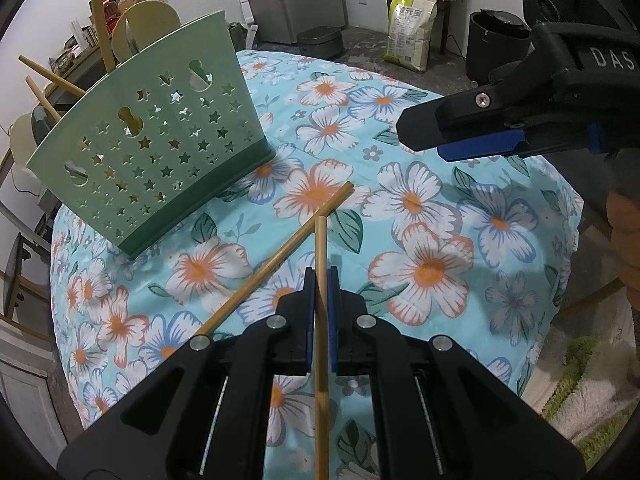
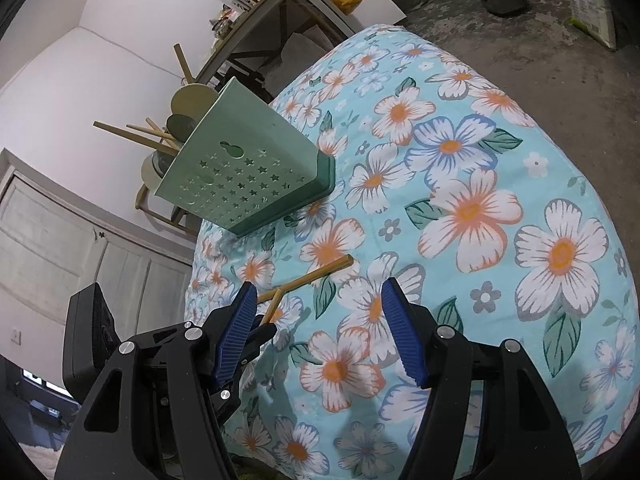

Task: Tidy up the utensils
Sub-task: 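Grasp one wooden chopstick with the left tool, then grasp the last chopstick with the right tool while the left holds its chopstick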

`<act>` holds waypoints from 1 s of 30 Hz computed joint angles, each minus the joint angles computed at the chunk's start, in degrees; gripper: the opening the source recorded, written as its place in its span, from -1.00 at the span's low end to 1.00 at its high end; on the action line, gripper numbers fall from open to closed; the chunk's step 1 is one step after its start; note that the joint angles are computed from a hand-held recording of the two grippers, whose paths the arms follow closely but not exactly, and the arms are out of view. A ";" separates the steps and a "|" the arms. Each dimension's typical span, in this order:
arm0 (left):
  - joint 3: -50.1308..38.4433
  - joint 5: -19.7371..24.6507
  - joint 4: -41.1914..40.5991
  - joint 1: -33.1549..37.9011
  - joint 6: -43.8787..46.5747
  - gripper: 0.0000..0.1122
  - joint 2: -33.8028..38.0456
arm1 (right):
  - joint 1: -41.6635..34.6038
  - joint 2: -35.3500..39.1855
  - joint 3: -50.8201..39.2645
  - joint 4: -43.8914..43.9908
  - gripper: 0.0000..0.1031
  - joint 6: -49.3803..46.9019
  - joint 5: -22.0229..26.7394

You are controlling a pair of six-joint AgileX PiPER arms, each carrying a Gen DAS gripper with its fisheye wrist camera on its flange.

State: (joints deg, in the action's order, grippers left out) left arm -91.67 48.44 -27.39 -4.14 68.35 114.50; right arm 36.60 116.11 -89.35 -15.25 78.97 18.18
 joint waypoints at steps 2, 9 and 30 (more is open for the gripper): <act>0.02 0.16 0.00 0.09 0.03 -0.92 -0.16 | 0.03 0.14 -0.26 0.22 0.23 -0.31 0.16; 0.15 0.20 -0.04 0.17 -0.01 -0.92 -0.29 | 0.04 0.67 -1.27 1.63 0.23 -1.76 0.77; 0.10 0.69 -0.11 0.83 0.06 -0.92 0.28 | -0.18 1.92 -2.21 5.99 0.23 -5.18 0.90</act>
State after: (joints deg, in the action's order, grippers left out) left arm -91.57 49.13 -27.50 -3.30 68.40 114.78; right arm 36.42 118.04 -91.57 -9.26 73.79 19.08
